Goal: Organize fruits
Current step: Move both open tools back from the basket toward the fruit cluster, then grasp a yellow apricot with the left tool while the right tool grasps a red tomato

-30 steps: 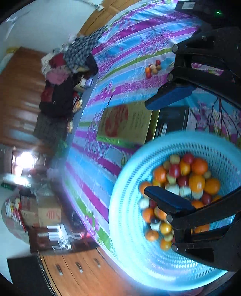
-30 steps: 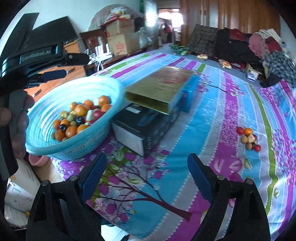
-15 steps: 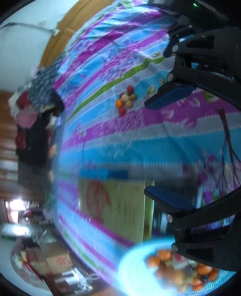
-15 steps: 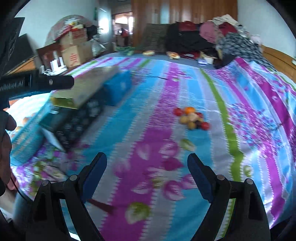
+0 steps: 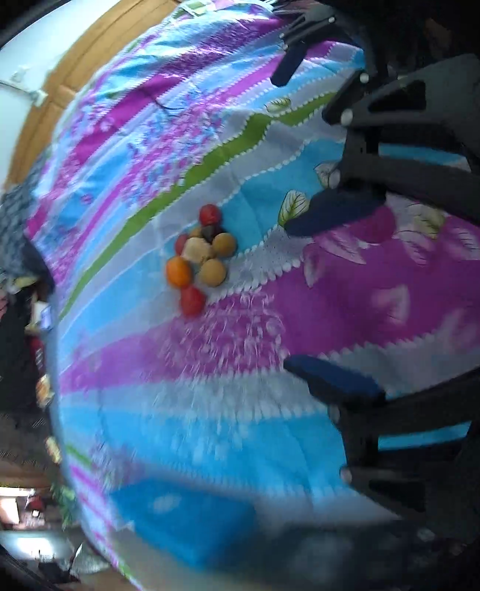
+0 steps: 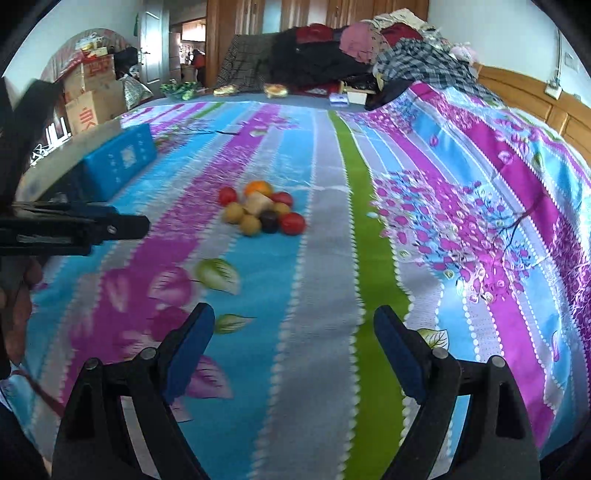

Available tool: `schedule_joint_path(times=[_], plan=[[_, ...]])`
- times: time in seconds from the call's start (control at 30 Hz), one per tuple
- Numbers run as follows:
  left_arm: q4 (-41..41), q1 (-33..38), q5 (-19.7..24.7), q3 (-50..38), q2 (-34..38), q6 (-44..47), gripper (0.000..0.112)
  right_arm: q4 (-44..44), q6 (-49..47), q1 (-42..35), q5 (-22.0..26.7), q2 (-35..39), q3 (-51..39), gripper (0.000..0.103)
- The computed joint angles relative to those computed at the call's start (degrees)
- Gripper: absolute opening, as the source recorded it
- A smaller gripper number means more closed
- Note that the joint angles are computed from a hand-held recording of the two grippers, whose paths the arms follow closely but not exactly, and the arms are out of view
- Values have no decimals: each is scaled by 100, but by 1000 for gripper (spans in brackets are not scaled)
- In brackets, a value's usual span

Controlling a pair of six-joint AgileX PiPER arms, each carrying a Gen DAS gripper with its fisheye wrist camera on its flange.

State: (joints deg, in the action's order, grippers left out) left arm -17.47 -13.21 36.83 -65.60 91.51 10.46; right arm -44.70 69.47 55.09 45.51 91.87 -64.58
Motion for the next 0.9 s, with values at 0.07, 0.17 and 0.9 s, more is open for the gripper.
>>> schedule_joint_path(times=[0.07,0.17,0.9], plan=[[3,-80,-121,-188,396,22,48,57,80,-168,-270,-42,218,86],[-42,-165,-180,-478,891,41,46,190,96,-325,-577,-28,443,84],[-1678,35,-739,-681,1423,1410,27,1802,-1958,-1648,-2116,459,104,60]])
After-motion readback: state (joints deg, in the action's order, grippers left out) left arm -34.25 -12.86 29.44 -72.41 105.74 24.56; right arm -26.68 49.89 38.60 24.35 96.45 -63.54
